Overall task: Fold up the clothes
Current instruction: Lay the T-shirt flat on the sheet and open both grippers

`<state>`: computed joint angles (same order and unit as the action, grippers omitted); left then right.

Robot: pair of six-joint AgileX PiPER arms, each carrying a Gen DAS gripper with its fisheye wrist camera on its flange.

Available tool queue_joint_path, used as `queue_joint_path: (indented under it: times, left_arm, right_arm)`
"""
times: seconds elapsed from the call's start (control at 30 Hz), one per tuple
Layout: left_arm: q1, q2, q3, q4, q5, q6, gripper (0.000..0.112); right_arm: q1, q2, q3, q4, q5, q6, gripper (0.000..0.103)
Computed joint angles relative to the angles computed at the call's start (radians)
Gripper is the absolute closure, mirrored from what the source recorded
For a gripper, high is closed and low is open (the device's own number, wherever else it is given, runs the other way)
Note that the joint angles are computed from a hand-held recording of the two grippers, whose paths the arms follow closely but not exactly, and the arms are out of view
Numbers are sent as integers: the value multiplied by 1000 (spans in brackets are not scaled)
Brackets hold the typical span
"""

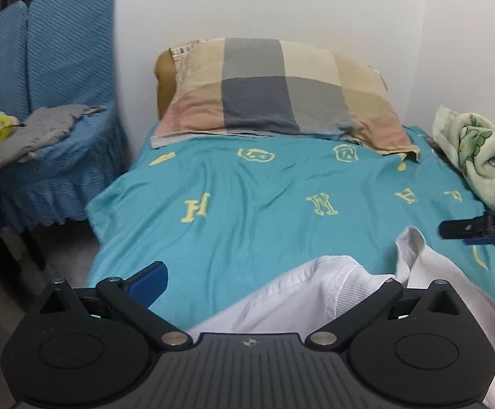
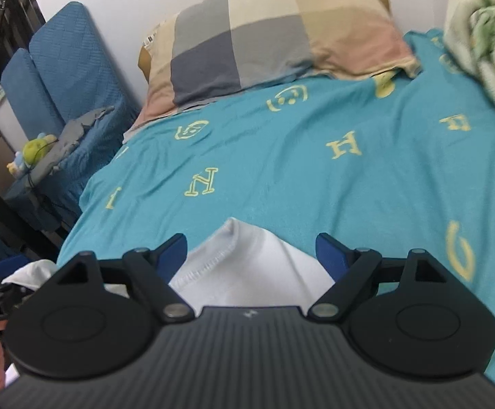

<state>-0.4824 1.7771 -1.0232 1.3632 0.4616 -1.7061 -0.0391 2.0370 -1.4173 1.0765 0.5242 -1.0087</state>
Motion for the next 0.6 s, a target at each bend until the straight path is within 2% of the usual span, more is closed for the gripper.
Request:
queue_joint_path:
  times: [0.1,0.17,0.23,0.3,0.4,0.47,0.5,0.6]
  left_arm:
    - [-123,-57,14,-99,188,90,9]
    - [-212,-88,30,-108,289,56,9]
    - [-263,-80,41,-100,338,-7,10]
    - [-316,-69,58,-71,375,-80,11]
    - [-341,-33,75,-42,378,-192,13]
    - [-345,-10,82,-35,368,-268,13]
    - [-338,3,77,-37,358,-291,13]
    - [-296,50,48,1,321,-342,13]
  right_arm:
    - [-20,-181,195,10,-28,-40,19]
    - [-49,-326,345,23,-28,-58,19]
    - [-99,-491,513,43,2,-73,19]
    - [-184,-631,653,13,102,-54,19]
    - [-363,-820,815,-61,304,-38,19]
    - [-428,-883,862,-98,386,-33,19]
    - [-450,-899,877,-100,416,-37,19]
    - [-405,-902,904,-34,386,-85,19]
